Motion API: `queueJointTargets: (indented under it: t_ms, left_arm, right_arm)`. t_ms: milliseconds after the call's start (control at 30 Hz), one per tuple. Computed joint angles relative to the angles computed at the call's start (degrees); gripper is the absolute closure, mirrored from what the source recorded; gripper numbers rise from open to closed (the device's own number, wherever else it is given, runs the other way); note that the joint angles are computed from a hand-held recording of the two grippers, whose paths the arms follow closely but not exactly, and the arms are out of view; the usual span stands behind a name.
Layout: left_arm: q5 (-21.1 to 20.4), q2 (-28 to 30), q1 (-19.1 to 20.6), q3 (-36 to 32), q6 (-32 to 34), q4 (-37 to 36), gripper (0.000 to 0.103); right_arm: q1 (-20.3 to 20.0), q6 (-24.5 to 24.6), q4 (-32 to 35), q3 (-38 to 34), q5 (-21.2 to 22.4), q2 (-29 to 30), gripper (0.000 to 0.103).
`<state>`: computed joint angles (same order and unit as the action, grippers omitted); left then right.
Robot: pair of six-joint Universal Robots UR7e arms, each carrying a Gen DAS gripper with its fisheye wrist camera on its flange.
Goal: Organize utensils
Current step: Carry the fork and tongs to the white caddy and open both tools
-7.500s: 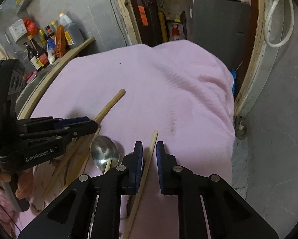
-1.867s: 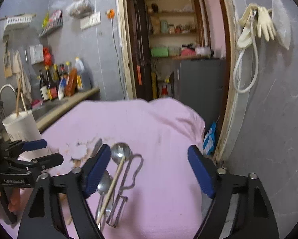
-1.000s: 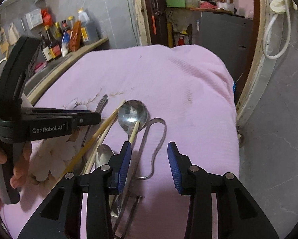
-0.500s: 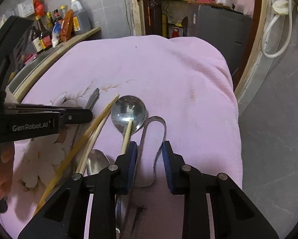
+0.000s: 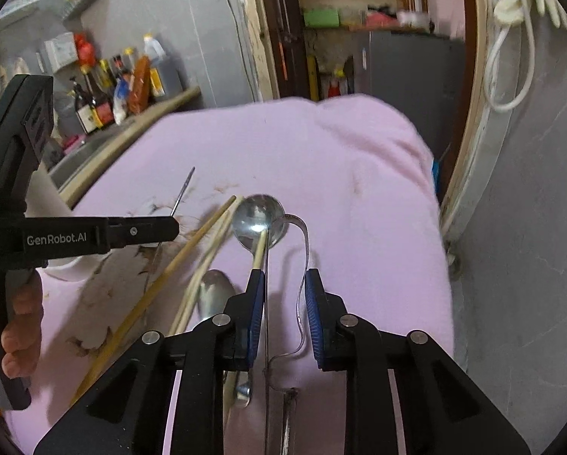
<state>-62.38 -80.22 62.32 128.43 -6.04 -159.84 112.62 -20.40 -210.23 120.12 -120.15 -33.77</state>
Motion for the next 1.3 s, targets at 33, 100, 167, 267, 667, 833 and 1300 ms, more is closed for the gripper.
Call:
queueJointTargets:
  t_ms: [33,100,167,267,667,833,1300]
  left_arm:
    - [0.03,-0.68,-0.49,1.36,1.01,-2.52,0.097]
    - [0.99,-2.02,-1.70,4.43,3.02,-8.32,0.097]
    - [1.10,-2.91,-2.50,6.99,4.86,-13.80,0.097]
    - [1.43,-3.60,-3.73,10.47,6.85,-22.49,0.098]
    - [6.32,-4.46,-10.07,16.67,13.75,-44.40,0.098]
    - [9.65,-6.87,-13.19,17.26,15.84,-46.55,0.098]
    - [16.16,-20.95,-17.62,17.03,19.62,-39.20,0.103]
  right_arm:
    - [0.38,-1.20,-2.92,0.63,0.17,0.54,0.084]
    - [1.29,-4.21,-9.74,1.60,0.36,2.01,0.084]
    - [1.96,-7.45,-16.96,2.54,0.88,3.68,0.084]
    - [2.92,-11.90,-26.37,2.90,1.55,6.41,0.084]
    - [5.75,-20.64,-45.24,0.88,7.05,11.71,0.084]
    - [6.77,-19.64,-46.02,0.11,9.97,10.88,0.084]
    - [12.23,-15.81,-39.77,-6.88,16.41,10.64,0.084]
